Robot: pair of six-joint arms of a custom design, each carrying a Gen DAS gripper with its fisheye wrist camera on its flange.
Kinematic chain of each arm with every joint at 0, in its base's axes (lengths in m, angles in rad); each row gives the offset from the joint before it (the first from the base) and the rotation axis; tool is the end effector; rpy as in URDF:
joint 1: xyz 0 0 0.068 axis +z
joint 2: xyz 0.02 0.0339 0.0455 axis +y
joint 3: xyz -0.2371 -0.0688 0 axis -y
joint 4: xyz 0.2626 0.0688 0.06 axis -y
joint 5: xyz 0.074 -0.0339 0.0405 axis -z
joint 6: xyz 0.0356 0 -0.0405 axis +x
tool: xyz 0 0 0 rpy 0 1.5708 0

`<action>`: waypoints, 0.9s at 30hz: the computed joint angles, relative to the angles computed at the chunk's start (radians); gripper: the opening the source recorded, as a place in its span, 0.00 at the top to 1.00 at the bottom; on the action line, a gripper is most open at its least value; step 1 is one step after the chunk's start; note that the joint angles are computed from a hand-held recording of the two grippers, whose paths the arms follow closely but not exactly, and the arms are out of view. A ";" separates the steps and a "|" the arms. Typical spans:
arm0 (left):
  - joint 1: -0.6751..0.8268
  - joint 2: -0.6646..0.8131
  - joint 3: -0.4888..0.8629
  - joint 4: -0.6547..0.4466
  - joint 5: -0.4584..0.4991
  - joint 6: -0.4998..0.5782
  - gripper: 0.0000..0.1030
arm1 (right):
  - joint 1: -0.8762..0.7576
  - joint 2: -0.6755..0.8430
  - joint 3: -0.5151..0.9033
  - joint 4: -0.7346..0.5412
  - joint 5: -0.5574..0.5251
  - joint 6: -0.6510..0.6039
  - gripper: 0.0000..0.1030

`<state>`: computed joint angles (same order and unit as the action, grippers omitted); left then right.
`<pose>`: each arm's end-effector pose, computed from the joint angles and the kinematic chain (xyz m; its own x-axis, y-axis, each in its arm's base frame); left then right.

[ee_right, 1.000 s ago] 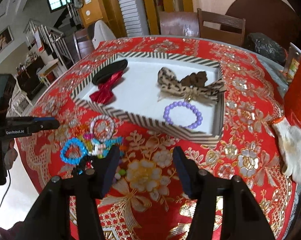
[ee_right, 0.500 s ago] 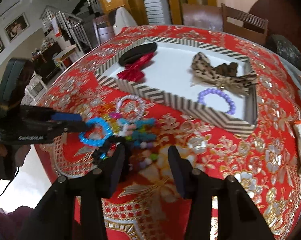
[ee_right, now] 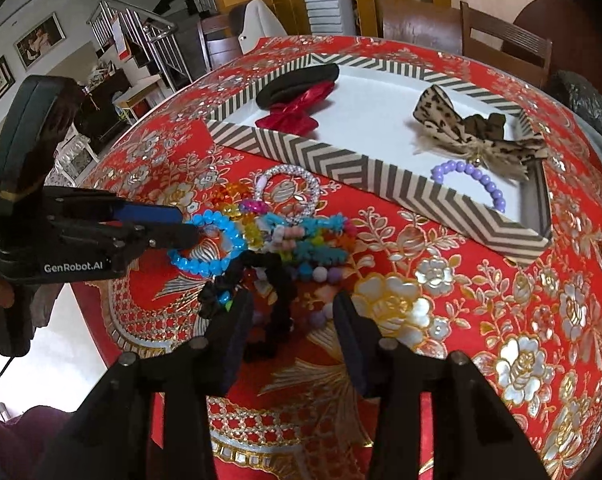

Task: Organize jewelry
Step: 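Reach the right tool onto the black bead bracelet in the pile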

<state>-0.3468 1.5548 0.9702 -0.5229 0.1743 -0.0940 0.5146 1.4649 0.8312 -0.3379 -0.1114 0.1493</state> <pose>0.2961 -0.1136 0.1581 -0.8759 0.2183 -0.4304 0.3269 0.9244 -0.1964 0.2625 0.1530 0.1518 -0.7917 -0.2778 -0.5440 -0.4307 0.8854 0.1747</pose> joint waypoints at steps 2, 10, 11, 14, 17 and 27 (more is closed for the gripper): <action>0.000 0.003 0.001 0.004 0.011 0.005 0.79 | 0.003 -0.019 -0.017 0.021 0.008 0.005 0.58; 0.022 0.008 0.007 0.003 0.067 0.054 0.79 | -0.015 -0.050 0.013 -0.024 0.033 0.030 0.58; 0.019 0.008 0.009 -0.002 0.059 0.067 0.79 | -0.008 -0.064 0.006 -0.026 0.057 0.034 0.58; 0.023 0.021 0.027 -0.034 0.082 0.100 0.79 | 0.014 -0.120 -0.028 -0.011 0.126 0.086 0.58; 0.022 0.044 0.058 -0.073 0.085 0.148 0.79 | 0.009 -0.171 -0.070 0.026 0.109 0.155 0.57; 0.006 0.026 0.057 -0.057 0.073 0.122 0.79 | -0.051 -0.229 -0.097 -0.024 0.089 0.140 0.57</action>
<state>-0.3408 1.5808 1.0270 -0.5798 0.2471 0.0282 0.4632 1.2363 0.7343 -0.3619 -0.0228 0.2894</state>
